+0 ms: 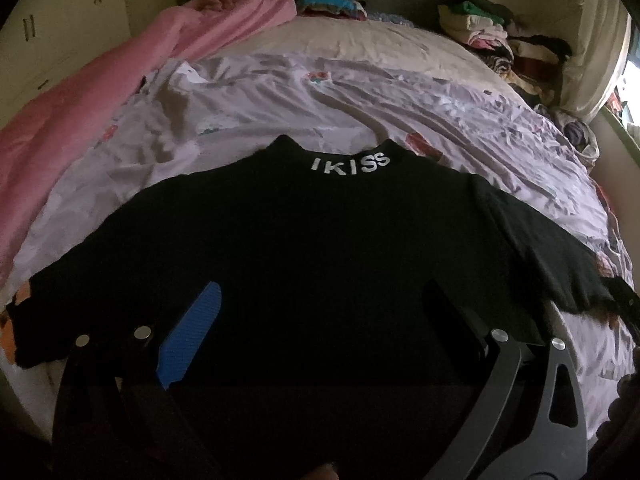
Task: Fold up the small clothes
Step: 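Move the right gripper to the orange sleeve cuff and grasp it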
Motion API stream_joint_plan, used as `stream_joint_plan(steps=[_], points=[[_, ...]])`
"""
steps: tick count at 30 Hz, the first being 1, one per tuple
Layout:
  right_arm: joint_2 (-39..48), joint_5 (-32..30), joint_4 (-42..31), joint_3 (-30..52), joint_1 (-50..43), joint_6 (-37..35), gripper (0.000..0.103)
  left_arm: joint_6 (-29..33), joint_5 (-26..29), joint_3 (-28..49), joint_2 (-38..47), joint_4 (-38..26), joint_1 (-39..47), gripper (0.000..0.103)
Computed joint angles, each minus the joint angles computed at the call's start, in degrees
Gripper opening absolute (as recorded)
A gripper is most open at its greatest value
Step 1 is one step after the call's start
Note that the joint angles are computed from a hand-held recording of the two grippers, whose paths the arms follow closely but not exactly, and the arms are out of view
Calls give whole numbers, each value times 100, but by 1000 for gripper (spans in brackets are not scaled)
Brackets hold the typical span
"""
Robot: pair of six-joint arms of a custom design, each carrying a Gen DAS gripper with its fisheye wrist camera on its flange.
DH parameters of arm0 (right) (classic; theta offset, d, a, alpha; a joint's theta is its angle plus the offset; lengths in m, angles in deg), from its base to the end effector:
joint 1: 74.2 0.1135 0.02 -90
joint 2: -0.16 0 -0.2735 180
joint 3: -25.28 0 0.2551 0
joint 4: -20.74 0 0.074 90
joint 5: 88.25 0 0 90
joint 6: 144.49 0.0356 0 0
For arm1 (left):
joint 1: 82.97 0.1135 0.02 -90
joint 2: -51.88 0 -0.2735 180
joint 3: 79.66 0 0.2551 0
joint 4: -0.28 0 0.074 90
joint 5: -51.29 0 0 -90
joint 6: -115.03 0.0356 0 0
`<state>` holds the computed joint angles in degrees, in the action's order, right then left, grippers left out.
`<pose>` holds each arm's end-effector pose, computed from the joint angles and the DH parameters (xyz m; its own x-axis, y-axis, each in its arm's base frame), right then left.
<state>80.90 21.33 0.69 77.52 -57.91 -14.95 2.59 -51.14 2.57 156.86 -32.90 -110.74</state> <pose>0.2638 0.0647 0.1811 -0.5875 0.4532 -0.6704 0.4184 0.8792 0.2277 0.3459 -0.1735 0.1890 -0.8104 0.0054 -0.5858 0.0422 0.9979 -0.0490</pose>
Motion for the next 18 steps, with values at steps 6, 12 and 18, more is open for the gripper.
stream_joint_plan(steps=[6, 12, 18], points=[[174, -352, 172, -218, -839, 271, 99, 117, 103, 586, 595, -53, -63, 95], [412, -704, 426, -355, -1561, 447, 99, 260, 135, 1052, 1103, -77, -173, 95], [850, -1279, 847, -307, -2298, 595, 99, 314, 228, 1385, 1463, -57, -181, 95]])
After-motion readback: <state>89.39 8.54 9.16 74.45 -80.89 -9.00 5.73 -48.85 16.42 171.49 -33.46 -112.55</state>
